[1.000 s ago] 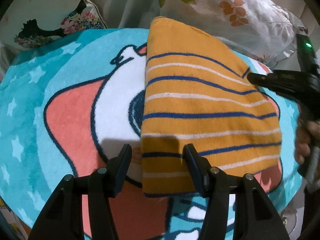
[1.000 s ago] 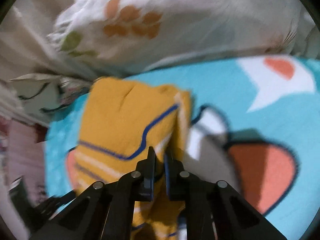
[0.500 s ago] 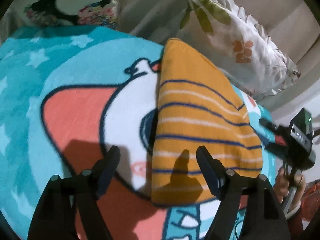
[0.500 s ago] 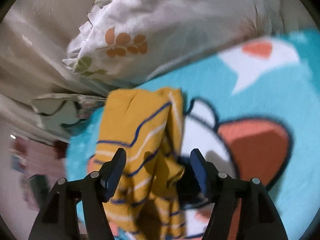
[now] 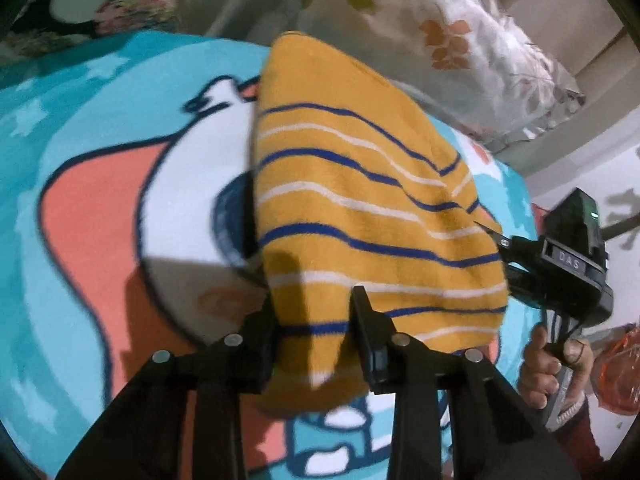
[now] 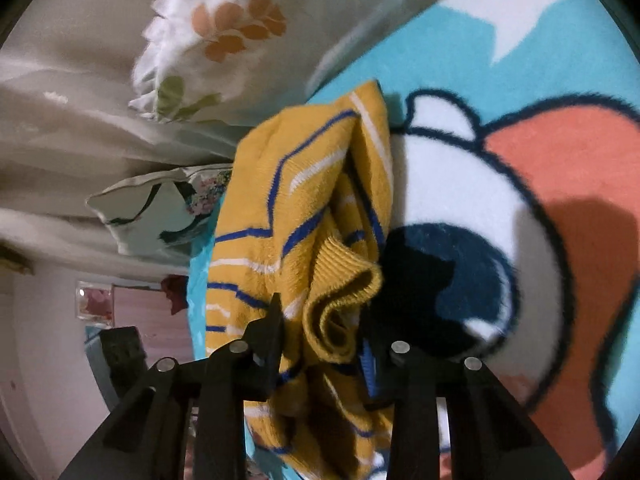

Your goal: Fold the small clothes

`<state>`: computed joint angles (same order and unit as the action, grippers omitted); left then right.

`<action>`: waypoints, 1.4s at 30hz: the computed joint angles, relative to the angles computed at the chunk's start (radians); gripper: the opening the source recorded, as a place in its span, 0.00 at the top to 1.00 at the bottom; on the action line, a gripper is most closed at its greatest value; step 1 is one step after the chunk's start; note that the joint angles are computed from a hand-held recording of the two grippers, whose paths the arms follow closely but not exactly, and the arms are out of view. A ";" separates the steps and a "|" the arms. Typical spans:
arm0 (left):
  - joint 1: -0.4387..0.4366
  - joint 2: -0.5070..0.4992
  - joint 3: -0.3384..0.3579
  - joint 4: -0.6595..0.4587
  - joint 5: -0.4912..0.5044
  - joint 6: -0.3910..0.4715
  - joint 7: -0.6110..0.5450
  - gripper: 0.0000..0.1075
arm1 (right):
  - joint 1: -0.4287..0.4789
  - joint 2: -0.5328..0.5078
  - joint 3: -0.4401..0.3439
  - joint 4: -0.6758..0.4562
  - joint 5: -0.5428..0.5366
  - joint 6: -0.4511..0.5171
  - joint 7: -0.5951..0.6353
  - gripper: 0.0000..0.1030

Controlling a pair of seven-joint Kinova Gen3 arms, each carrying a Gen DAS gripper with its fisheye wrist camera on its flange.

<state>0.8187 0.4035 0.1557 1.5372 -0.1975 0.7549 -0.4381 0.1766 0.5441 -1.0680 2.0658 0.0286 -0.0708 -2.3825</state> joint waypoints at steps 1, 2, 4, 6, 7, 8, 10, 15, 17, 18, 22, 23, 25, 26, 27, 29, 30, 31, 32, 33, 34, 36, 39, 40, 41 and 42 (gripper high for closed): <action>0.015 0.004 -0.014 -0.007 -0.003 0.024 0.018 0.65 | -0.017 -0.044 0.027 -0.004 0.001 0.040 -0.020 0.66; 0.018 0.003 -0.017 -0.002 -0.008 0.033 0.048 0.60 | -0.052 -0.079 0.070 -0.012 0.018 0.080 -0.051 0.61; 0.017 -0.022 -0.007 0.032 -0.016 0.017 0.100 0.55 | -0.116 -0.147 0.146 -0.012 0.065 0.119 -0.132 0.57; 0.062 -0.043 -0.032 0.038 -0.053 0.046 0.169 0.48 | -0.196 -0.236 0.238 -0.011 0.101 0.158 -0.214 0.57; 0.080 -0.050 -0.034 0.036 -0.085 0.067 0.207 0.48 | -0.242 -0.282 0.285 -0.019 0.140 0.194 -0.254 0.57; 0.106 -0.055 -0.042 0.030 -0.122 0.101 0.247 0.45 | -0.288 -0.328 0.330 -0.020 0.180 0.214 -0.295 0.57; 0.132 -0.060 -0.035 0.025 -0.181 0.152 0.308 0.43 | -0.370 -0.387 0.395 -0.023 0.258 0.210 -0.355 0.57; 0.193 -0.046 -0.013 -0.026 -0.314 0.309 0.420 0.40 | -0.343 -0.326 0.295 -0.087 0.289 0.189 -0.283 0.58; 0.208 -0.055 -0.001 -0.020 -0.343 0.341 0.457 0.36 | -0.325 -0.265 0.247 -0.117 0.271 0.222 -0.229 0.58; 0.211 -0.054 0.005 -0.021 -0.353 0.355 0.468 0.34 | -0.317 -0.227 0.221 -0.131 0.266 0.244 -0.208 0.58; 0.217 -0.071 0.027 0.003 -0.369 0.393 0.520 0.33 | -0.368 -0.198 0.258 -0.114 0.258 0.283 -0.221 0.60; 0.218 -0.079 0.033 0.017 -0.370 0.395 0.538 0.33 | -0.359 -0.201 0.256 -0.090 0.230 0.261 -0.201 0.60; 0.213 -0.087 0.045 0.034 -0.368 0.397 0.556 0.33 | -0.364 -0.219 0.272 -0.053 0.188 0.232 -0.173 0.61; 0.207 -0.093 0.051 0.046 -0.363 0.393 0.559 0.33 | -0.364 -0.226 0.273 -0.047 0.191 0.236 -0.182 0.61; 0.204 -0.100 0.055 0.057 -0.363 0.390 0.566 0.33 | -0.368 -0.229 0.275 -0.050 0.210 0.248 -0.208 0.61; 0.200 -0.116 0.063 0.079 -0.370 0.379 0.581 0.33 | -0.394 -0.250 0.294 -0.067 0.258 0.306 -0.285 0.58; 0.197 -0.121 0.067 0.087 -0.377 0.374 0.583 0.33 | -0.428 -0.274 0.330 -0.065 0.279 0.323 -0.325 0.56; 0.195 -0.126 0.070 0.094 -0.389 0.370 0.587 0.33 | -0.469 -0.307 0.376 -0.057 0.288 0.325 -0.366 0.56; 0.196 -0.128 0.073 0.098 -0.401 0.371 0.592 0.33 | -0.513 -0.334 0.422 -0.051 0.301 0.319 -0.406 0.56; 0.195 -0.132 0.075 0.102 -0.416 0.372 0.592 0.33 | -0.558 -0.372 0.468 -0.046 0.322 0.329 -0.447 0.56; 0.194 -0.134 0.078 0.103 -0.426 0.376 0.589 0.33 | -0.604 -0.395 0.508 -0.055 0.358 0.355 -0.488 0.56; 0.199 -0.143 0.082 0.107 -0.457 0.392 0.594 0.33 | -0.697 -0.418 0.567 -0.096 0.439 0.436 -0.564 0.55; 0.208 -0.154 0.111 0.107 -0.537 0.462 0.631 0.33 | -0.836 -0.380 0.641 -0.201 0.531 0.552 -0.611 0.51; 0.238 -0.150 0.094 0.098 -0.560 0.502 0.639 0.33 | -0.882 -0.350 0.669 -0.247 0.540 0.589 -0.596 0.51; 0.285 -0.150 0.061 0.094 -0.587 0.543 0.649 0.33 | -0.928 -0.328 0.707 -0.284 0.532 0.621 -0.571 0.51; 0.331 -0.150 0.027 0.088 -0.609 0.584 0.655 0.27 | -0.975 -0.299 0.743 -0.330 0.531 0.662 -0.548 0.51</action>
<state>1.1496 0.2531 0.1826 1.6255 -0.8067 1.3388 0.2172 -0.7980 0.2451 -0.3247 1.7356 0.5598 0.5914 -2.9301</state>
